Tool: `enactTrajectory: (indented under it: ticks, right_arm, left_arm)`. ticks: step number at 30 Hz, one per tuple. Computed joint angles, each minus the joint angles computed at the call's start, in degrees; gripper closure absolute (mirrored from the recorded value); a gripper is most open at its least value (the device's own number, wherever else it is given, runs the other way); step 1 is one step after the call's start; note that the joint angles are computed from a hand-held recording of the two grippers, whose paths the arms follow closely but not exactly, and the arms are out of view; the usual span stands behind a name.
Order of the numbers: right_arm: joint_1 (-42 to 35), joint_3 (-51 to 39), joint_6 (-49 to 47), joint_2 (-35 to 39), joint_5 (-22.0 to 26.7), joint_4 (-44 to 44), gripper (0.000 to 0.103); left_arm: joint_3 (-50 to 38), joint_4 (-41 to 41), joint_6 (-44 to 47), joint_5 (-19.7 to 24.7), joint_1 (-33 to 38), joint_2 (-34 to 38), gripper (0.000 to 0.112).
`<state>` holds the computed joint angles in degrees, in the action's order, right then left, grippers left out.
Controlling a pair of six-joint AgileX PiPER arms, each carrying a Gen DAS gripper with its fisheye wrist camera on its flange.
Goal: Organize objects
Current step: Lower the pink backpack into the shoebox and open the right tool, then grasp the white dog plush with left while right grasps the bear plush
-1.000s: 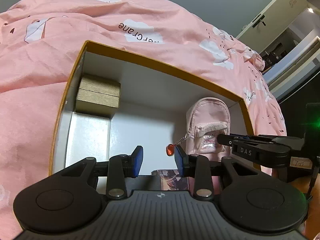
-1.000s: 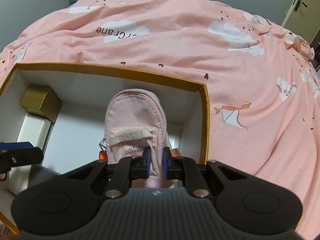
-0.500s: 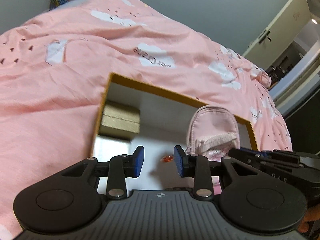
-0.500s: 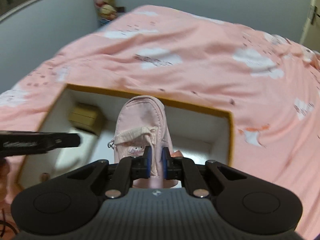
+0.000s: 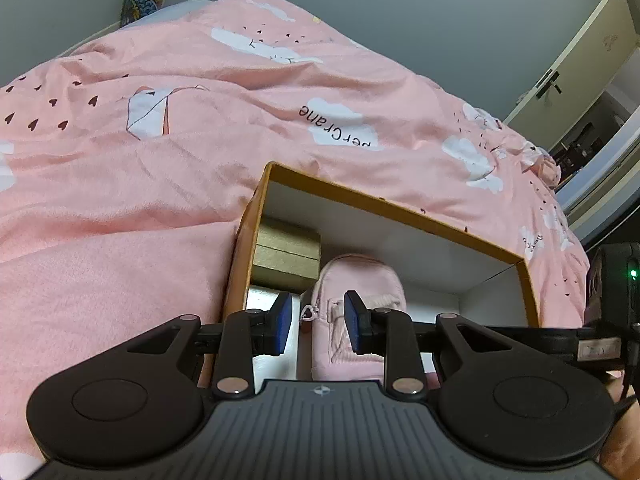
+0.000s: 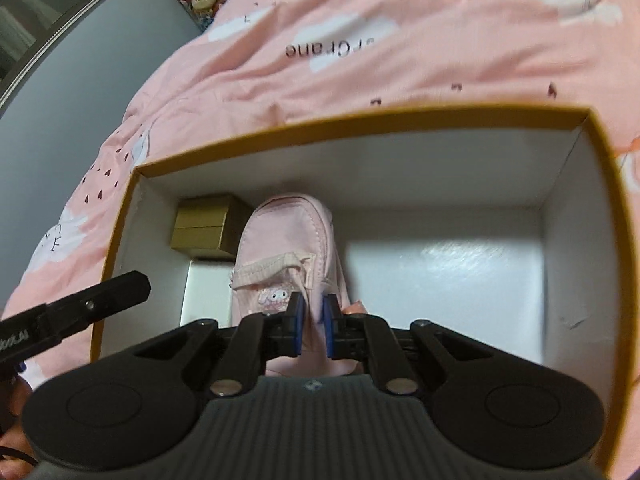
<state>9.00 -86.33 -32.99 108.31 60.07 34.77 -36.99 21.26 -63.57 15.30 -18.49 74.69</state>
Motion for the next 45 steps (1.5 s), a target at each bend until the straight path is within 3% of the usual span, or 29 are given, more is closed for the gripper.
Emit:
enactTrajectory:
  ticks: [11,15,18,27,35,40,45]
  right_arm:
    - [0.9,-2.8,6.3,5.9,0.1,1.0,0.093]
    - [2.4,-2.5,5.5,5.1,-1.5,-1.2,0.087]
    - [3.2,-0.7,3.2,2.9,-3.8,-2.3,0.078]
    - [-3.1,10.9,-10.4,-10.6,-3.9,5.5,0.070]
    - [-17.2,28.0,-29.8,-29.4,1.9,14.4,0.065]
    - [-28.3,36.7,-38.6,-37.2,8.5,17.0,0.064]
    - [-33.2,43.7,-38.9,-40.7,7.2,14.3,0.059]
  left_arm:
    - [-0.4,2.6,-1.7,-0.8,-0.5,2.2,0.081]
    - [-1.0,6.4,-4.7,0.6,-2.3,1.7,0.081]
    - [-1.4,8.7,-6.8,3.0,-4.2,-0.3,0.081]
    - [-3.2,7.2,-7.0,15.2,-15.4,-8.1,0.081]
    - [0.4,12.4,-25.8,25.6,-32.7,-11.7,0.081]
    - [4.6,11.5,-33.8,25.1,-38.3,-12.8,0.080]
    - [10.3,16.0,-51.1,23.2,-44.3,-14.1,0.064]
